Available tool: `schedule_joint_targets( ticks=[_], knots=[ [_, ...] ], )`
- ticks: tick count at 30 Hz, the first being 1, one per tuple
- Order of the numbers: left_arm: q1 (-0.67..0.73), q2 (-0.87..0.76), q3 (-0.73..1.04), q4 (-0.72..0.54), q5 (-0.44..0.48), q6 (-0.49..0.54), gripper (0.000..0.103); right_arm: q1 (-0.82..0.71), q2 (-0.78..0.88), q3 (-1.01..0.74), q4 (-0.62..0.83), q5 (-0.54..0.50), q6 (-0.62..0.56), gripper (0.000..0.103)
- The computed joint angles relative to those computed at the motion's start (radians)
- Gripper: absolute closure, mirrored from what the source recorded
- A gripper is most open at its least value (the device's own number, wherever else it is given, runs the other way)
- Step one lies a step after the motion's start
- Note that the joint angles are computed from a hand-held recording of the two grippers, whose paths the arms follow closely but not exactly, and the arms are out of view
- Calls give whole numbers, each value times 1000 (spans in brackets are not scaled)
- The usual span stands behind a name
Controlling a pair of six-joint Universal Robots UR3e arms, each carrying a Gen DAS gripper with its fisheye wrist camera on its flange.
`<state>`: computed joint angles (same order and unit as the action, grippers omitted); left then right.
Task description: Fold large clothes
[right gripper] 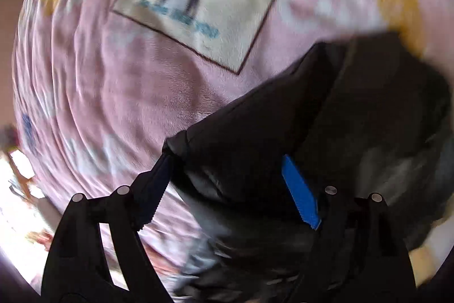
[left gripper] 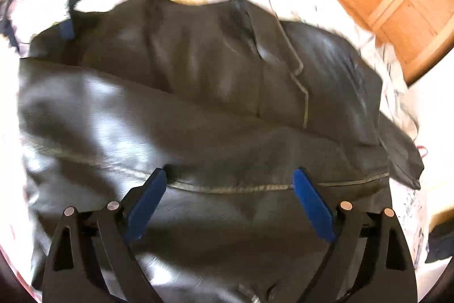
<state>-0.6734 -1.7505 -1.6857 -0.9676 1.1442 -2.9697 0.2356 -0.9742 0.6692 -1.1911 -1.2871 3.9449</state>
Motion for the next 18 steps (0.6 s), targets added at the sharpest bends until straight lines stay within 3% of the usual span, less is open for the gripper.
schedule_joint_targets(
  ticks=[1, 3, 5, 9, 12, 13, 18],
  knots=[
    [-18, -30, 28, -50, 0, 8, 15, -5, -48, 105, -79, 0, 26, 29],
    [-67, -64, 21, 11, 50, -12, 8, -14, -157, 314, -236, 0, 4, 43],
    [-106, -66, -2, 55, 90, -32, 8, -28, -247, 480, -352, -9, -34, 45],
    [-118, 13, -117, 109, 28, -56, 8, -43, -360, 728, -579, 36, -37, 49],
    [-192, 76, -203, 163, 69, -29, 8, -65, -445, 917, -765, 85, -19, 50],
    [-225, 96, -250, 215, 110, -38, 8, -79, -477, 968, -796, 100, -16, 49],
    [-202, 164, -363, 275, 104, 51, 8, -234, -738, 1079, -616, 200, -313, 38]
  ],
)
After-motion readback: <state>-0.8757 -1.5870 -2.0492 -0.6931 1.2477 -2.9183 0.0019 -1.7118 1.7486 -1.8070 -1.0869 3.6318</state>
